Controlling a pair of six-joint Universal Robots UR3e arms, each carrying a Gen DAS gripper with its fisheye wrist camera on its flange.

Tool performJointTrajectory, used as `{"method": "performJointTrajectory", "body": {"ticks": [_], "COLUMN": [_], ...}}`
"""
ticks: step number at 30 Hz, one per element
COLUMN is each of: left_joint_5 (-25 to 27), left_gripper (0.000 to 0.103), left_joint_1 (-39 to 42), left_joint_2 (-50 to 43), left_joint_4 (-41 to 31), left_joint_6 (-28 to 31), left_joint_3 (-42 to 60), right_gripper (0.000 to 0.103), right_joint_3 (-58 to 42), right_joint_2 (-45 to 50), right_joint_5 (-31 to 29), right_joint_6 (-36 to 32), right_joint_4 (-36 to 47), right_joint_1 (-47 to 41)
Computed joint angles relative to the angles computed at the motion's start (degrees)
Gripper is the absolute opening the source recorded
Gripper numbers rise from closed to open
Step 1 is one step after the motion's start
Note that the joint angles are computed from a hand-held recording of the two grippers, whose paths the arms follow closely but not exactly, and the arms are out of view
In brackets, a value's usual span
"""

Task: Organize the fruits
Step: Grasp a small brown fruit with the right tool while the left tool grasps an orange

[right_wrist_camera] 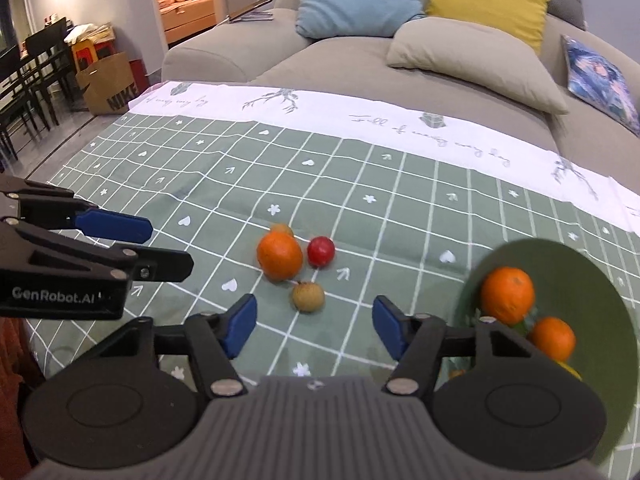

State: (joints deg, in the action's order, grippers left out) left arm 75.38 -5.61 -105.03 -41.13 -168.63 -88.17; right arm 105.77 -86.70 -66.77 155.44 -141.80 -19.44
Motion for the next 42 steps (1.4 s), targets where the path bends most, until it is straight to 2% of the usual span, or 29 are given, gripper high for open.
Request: {"method": "performJointTrajectory", "body": {"ticks": [2, 5, 8, 12, 18, 21, 32, 38, 42], "left_joint_5": [-0.37, -0.77, -1.25, -1.31, -1.27, -1.63, -1.41, -1.98, -2.41], "left_gripper": [0.06, 0.06, 0.06, 0.059, 0.059, 0.059, 0.059, 0.051, 0.048], "left_joint_1": [0.28, 0.63, 0.81, 0.31, -0.75, -1.11, -2.57, -2.64, -2.55], "left_joint_2": [-1.02, -2.68, -4.59, -7.59, -12.13, -14.21, -21.88, -23.94, -24.48], "left_joint_4": [-0.05, 0.87, 1.26, 0.51, -0.68, -2.39, -6.24, -7.99, -8.01], "left_joint_6": [0.28, -0.25, -1.28, -2.57, -5.19, -5.2, -6.82, -7.92, -9.3], "left_joint_3": [0.7, 1.4, 2.52, 5.29, 9.99, 13.14, 22.06, 24.69, 25.25], "right_gripper": [0.057, 0.045, 0.044, 0.036, 0.035, 0.03, 0.029, 0.021, 0.021], "right_joint_3": [-1.39, -3.85, -5.69, -7.62, -9.8, -10.66, -10.92, -11.28, -11.42], "right_joint_2": [2.98, 7.08, 10.21, 13.21, 16.77, 17.91, 19.66, 20.15, 20.22], "right_joint_5": [0.0, -0.5, -1.06, -1.52, -2.15, -2.45, -1.53, -0.63, -0.44], "right_joint_6": [0.76, 1.56, 2.28, 2.5, 3.74, 3.24, 5.26, 5.34, 5.5], "right_joint_4": [-1.79, -2.78, -3.05, -3.03, -3.75, -3.3, -3.71, -2.49, -2.01], "right_joint_1": [1.06, 2.57, 3.56, 4.16, 4.7, 4.83, 4.35, 4.38, 4.33]}}
